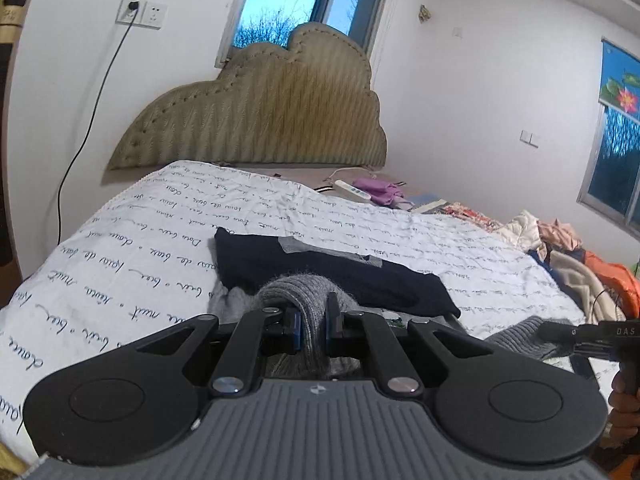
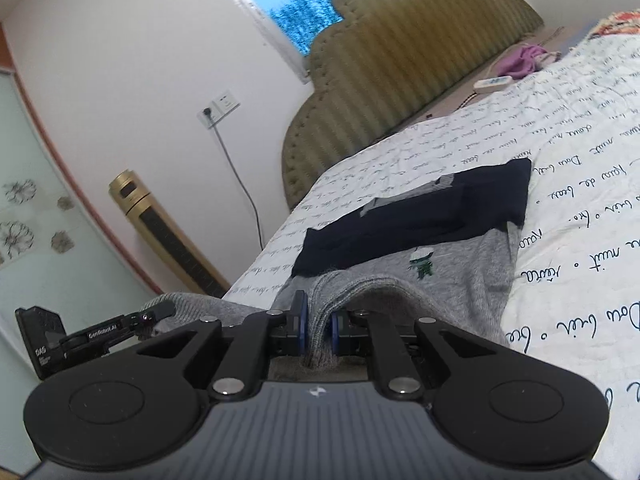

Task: Fold small clothes
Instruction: 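Lift the grey hem with both grippers and fold it over onto the navy collar section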

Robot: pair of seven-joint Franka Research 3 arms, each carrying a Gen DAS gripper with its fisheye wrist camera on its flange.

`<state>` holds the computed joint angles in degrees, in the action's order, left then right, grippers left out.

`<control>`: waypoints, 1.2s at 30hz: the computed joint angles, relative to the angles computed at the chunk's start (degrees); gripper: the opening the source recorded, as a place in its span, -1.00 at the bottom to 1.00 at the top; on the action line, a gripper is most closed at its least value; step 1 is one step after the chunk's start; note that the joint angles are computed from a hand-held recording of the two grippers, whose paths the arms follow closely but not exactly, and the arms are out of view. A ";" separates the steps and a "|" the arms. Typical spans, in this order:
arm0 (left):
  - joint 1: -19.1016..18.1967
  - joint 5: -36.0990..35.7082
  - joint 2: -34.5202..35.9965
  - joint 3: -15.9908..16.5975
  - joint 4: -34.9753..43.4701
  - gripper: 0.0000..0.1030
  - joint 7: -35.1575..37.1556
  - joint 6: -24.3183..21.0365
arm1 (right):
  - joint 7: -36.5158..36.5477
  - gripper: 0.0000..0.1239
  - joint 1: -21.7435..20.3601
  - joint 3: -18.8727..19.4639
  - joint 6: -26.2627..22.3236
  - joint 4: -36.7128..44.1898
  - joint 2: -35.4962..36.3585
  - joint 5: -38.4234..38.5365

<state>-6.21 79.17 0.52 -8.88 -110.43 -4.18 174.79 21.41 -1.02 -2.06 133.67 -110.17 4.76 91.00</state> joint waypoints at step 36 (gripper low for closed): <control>-12.32 -38.14 29.58 6.70 42.11 -0.81 44.56 -29.50 | 7.60 -0.81 -1.02 10.12 25.87 25.32 19.05 -4.88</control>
